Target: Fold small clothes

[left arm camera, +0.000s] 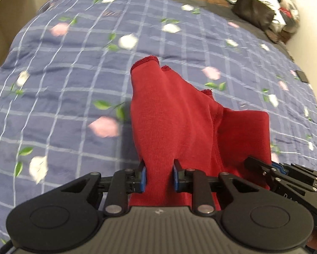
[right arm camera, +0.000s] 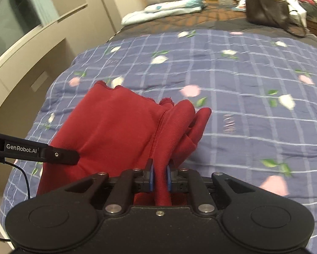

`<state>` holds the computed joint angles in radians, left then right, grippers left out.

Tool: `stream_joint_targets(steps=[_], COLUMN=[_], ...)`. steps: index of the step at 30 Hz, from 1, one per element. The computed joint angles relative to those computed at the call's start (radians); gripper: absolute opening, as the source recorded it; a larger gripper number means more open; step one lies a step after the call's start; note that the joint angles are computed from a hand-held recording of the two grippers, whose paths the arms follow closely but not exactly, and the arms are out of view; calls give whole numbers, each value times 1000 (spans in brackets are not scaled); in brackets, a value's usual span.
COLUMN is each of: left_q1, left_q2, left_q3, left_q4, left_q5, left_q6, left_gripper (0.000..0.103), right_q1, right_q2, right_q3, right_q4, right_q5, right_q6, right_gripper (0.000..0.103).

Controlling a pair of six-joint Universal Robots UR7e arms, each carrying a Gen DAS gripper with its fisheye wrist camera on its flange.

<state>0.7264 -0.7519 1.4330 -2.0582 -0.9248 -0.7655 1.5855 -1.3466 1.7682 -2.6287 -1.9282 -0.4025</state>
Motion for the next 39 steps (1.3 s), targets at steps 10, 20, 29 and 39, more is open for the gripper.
stream_joint_targets(steps=[10,20,29,39], left_q1=[39,46,38,-30], left_q2=[-39,-23,-27,-88], left_q3=[89,53,53,139], left_q4=[-26,42,79,-5], left_q5=[-34,-43,-38,56], left_q6=[10,1,-6,-52], left_gripper=[27,40,86,101], right_q1=[45,36,44,69], right_q2=[50,51,41,-7], right_q3=[49,47,61,96], right_q4=[4,11,3,-65], right_q5=[-110,-169,-197,-174], right_q6=[86,128,194,161], right_gripper=[12,18,69,92])
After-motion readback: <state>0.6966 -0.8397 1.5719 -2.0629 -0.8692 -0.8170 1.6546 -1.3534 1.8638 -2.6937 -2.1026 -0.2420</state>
